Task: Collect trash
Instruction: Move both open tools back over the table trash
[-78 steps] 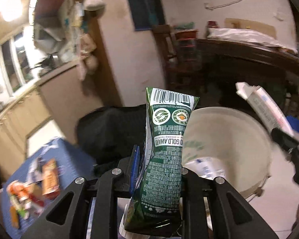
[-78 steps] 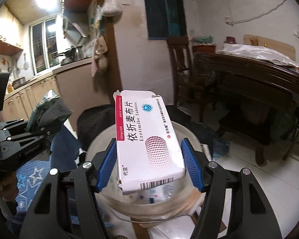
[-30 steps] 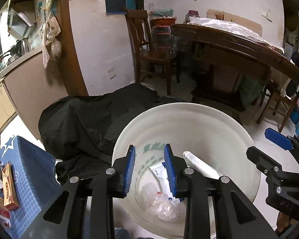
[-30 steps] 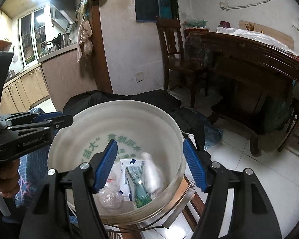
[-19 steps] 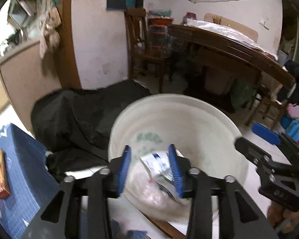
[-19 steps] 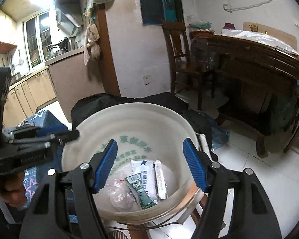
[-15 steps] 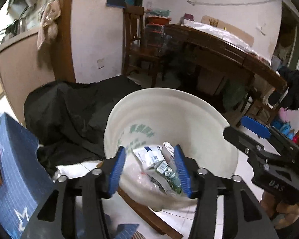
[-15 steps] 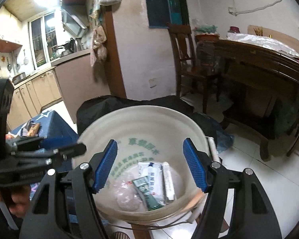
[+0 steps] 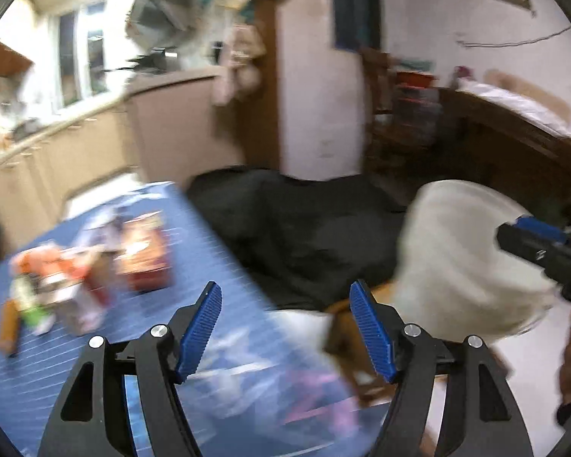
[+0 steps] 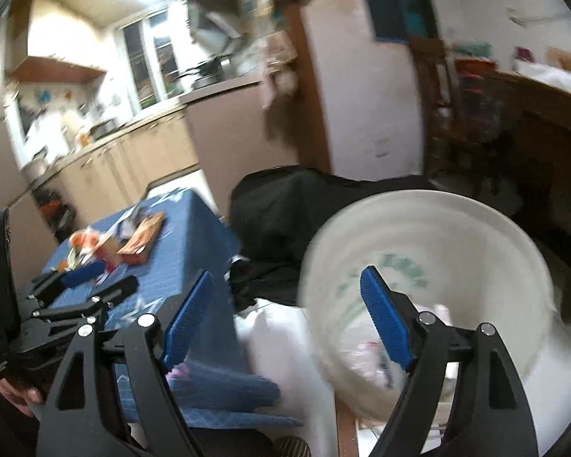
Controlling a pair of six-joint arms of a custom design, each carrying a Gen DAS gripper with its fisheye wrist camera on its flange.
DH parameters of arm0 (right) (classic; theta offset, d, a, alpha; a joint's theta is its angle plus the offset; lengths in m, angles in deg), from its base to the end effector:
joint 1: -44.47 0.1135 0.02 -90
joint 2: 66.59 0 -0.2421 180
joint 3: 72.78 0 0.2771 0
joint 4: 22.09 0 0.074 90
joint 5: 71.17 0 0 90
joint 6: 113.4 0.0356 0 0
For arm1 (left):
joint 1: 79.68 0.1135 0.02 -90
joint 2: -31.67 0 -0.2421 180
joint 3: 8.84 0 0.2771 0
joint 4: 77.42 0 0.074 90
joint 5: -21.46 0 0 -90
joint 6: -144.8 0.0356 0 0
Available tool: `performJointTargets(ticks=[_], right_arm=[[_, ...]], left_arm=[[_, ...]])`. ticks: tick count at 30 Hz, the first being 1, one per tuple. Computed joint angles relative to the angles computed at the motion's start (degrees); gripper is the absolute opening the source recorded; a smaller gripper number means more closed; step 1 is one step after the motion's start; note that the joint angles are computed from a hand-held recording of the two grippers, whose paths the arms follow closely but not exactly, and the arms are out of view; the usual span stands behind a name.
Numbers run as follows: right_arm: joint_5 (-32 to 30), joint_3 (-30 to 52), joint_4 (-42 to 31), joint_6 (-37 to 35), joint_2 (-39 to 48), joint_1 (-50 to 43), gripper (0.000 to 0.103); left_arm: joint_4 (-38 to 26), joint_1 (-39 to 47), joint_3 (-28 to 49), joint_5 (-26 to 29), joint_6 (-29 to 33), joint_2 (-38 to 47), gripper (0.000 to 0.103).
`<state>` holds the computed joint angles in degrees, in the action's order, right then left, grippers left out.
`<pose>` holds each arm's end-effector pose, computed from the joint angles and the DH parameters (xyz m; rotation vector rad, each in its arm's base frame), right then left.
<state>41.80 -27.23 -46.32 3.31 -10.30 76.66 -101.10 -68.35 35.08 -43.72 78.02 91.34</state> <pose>0.2151 0.1190 0.2021 0.1227 2.1277 0.1678 0.2447 0.0338 0.1797 0.4507 2.1424 -0.1521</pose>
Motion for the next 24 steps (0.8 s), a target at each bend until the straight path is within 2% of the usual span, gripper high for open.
performJointTargets(ticks=[2, 5, 11, 14, 16, 18, 21, 24], right_arm=[[0.52, 3.28, 2.1, -1.51, 6.32, 3.13, 0.076], [0.94, 8.41, 3.83, -3.31, 14.65, 6.55, 0.076], [-2.15, 15.82, 6.38, -3.56, 26.46, 9.37, 0.076], [-2.98, 20.72, 7.07, -4.68, 33.02, 10.96, 0.076], [-3.94, 23.89, 7.06, -4.98, 36.75, 11.39, 0.076], [-4.02, 27.9, 6.05, -4.99, 40.57, 11.54, 0.077], [-5.65, 34.56, 4.19, -4.96, 46.08, 10.67, 0.088], [-6.58, 43.32, 1.49, -5.4, 52.72, 9.51, 0.091]], left_arm=[[-0.08, 6.51, 0.28, 2.27, 2.66, 1.51, 0.071], [-1.33, 17.51, 4.33, 5.59, 5.83, 8.1, 0.071], [-3.85, 32.17, 14.77, 7.37, 9.22, 20.99, 0.074], [-4.02, 38.32, 21.64, 7.36, 10.14, 28.22, 0.079], [-4.71, 41.13, 25.2, 7.9, 11.03, 31.4, 0.081], [-6.95, 43.16, 32.0, 8.9, 12.9, 37.15, 0.09], [-9.43, 44.32, 39.71, 11.43, 15.4, 43.54, 0.095], [-11.64, 42.68, 47.8, 10.62, 15.6, 50.46, 0.096]])
